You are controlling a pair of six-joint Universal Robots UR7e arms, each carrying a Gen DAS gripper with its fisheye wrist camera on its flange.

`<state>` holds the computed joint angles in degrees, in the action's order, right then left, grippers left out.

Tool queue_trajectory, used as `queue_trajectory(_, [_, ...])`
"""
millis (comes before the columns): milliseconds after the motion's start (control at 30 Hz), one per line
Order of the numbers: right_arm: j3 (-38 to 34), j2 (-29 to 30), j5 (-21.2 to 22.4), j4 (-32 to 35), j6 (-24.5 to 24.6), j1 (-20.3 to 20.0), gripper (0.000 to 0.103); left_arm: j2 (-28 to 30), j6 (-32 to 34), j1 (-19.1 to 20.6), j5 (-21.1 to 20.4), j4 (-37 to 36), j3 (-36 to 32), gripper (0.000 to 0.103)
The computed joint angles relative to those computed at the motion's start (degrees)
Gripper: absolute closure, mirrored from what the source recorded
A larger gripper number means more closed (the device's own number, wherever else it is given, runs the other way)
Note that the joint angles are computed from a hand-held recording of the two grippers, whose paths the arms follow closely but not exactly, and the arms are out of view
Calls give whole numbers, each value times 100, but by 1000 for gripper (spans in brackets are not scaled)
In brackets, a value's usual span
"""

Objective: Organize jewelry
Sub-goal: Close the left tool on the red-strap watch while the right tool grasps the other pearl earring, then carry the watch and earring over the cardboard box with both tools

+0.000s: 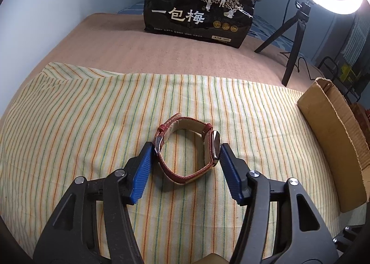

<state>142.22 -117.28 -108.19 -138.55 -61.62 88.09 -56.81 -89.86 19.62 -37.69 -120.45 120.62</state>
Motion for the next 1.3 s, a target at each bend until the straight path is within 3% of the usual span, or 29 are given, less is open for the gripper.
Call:
queue_trajectory(800, [-633, -452, 761, 687, 269, 8, 86, -25, -416, -619, 311, 1218, -712, 44])
queue_trajectory(1300, [-1450, -476, 1283, 818, 472, -415, 86, 679, 427, -816, 486, 801, -1556, 44])
